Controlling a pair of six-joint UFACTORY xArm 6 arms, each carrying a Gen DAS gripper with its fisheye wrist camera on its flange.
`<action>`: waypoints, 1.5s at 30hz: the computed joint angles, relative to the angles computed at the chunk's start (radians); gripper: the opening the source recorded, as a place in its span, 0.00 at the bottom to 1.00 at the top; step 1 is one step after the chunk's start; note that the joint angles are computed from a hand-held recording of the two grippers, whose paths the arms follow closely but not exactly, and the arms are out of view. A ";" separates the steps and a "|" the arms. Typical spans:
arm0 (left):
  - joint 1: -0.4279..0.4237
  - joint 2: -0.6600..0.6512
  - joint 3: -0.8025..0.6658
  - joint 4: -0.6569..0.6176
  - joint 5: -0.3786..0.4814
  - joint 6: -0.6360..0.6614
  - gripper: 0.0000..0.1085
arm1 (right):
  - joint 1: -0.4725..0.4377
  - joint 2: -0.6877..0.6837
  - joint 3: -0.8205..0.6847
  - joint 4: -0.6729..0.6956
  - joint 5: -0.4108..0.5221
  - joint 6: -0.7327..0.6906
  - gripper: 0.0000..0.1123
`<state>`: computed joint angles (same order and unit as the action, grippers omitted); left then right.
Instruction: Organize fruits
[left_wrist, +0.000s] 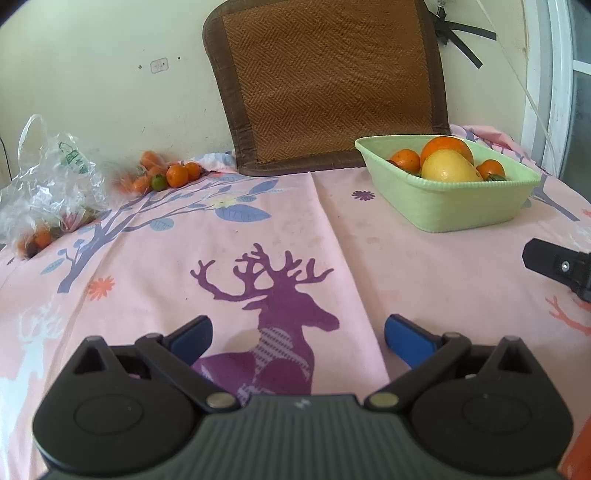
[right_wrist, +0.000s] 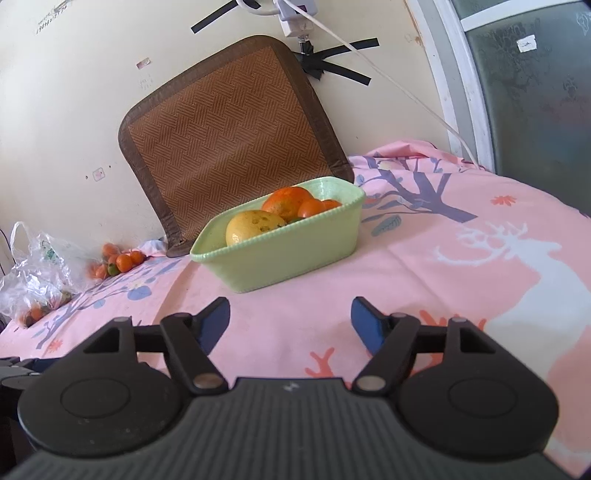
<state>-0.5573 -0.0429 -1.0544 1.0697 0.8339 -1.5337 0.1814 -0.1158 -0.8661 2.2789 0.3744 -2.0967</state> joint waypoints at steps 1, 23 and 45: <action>0.004 -0.003 0.004 -0.003 -0.006 0.002 0.95 | 0.000 0.000 0.000 -0.005 0.001 0.009 0.66; 0.005 -0.031 0.022 -0.055 -0.020 0.050 0.92 | -0.002 0.008 -0.007 -0.001 -0.002 0.012 0.67; -0.014 -0.093 0.058 -0.013 -0.006 -0.003 0.95 | 0.002 0.007 -0.009 0.032 -0.017 -0.023 0.68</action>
